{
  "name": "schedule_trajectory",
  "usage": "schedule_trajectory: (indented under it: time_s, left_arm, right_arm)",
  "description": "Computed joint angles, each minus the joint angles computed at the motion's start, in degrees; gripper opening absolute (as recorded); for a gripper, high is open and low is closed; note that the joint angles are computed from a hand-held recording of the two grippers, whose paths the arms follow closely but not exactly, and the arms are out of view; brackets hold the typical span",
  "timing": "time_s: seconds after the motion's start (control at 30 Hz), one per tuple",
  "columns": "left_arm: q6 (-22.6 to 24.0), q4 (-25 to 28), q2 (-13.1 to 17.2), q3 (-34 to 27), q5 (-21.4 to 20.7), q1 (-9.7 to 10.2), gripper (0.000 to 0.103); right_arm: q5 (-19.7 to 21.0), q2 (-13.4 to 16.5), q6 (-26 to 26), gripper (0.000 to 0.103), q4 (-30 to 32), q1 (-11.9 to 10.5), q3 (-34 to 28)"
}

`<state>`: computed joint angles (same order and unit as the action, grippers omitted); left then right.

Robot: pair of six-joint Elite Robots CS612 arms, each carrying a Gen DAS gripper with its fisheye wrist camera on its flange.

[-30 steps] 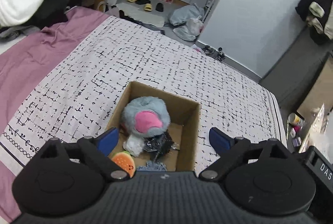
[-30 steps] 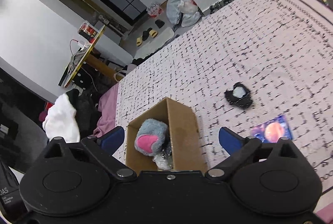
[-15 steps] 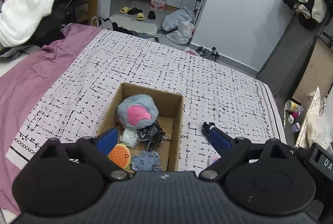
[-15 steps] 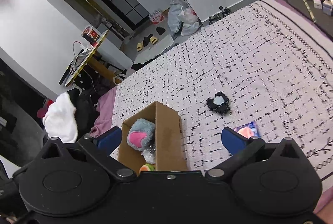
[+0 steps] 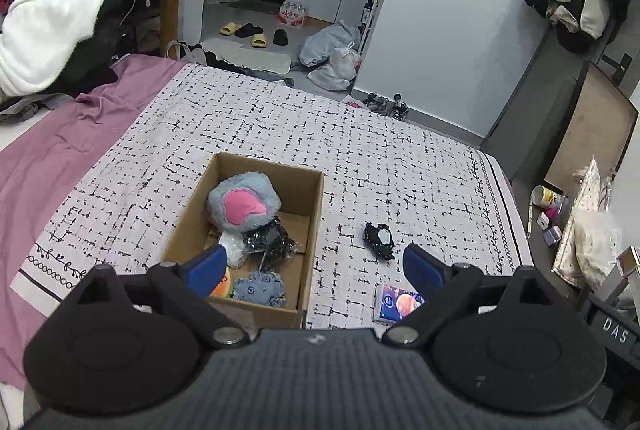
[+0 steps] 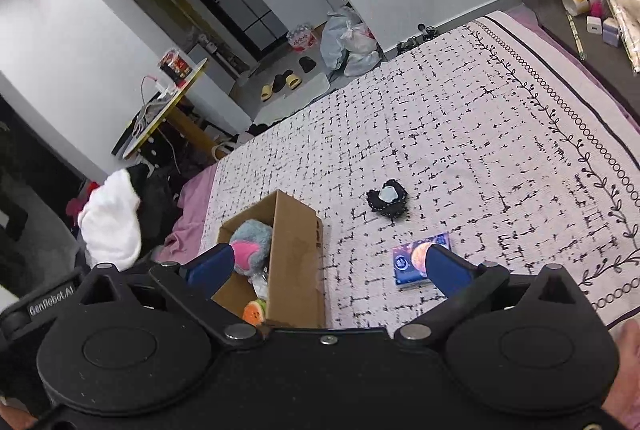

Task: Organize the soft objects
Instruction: 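Move both tools toward the black plush toy and blue tissue pack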

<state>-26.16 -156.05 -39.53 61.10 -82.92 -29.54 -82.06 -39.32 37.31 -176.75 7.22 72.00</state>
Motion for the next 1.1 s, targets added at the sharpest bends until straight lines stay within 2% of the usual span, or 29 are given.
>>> schedule_trajectory:
  time_s: [0.1,0.23,0.5,0.73,1.1]
  left_arm:
    - [0.47,-0.11,-0.36,0.76,-0.53,-0.33,0.094]
    - [2.48,-0.70,-0.66,1.73,1.01,-1.04,0.094]
    - [4.00,-0.70,-0.28,1.85,0.12,-1.75,0.094]
    - [6.78,1.12,0.72,0.30,-2.46,-2.02,0.094]
    - [7.26,3.72,3.06,-3.02,-1.93,-2.38,0.094]
  right_arm:
    - [-0.34,-0.54,-2.04,0.103,0.03,0.00,0.94]
    - [-0.43,-1.01,-3.15,0.103,-0.89,-0.23,2.26]
    - [-0.44,-1.17,-5.03,0.103,-2.09,-0.82,4.12]
    - [0.00,-0.50,-5.27,0.103,-2.77,-1.40,4.40]
    - [1.44,1.50,-5.49,0.103,-3.10,-2.07,3.57]
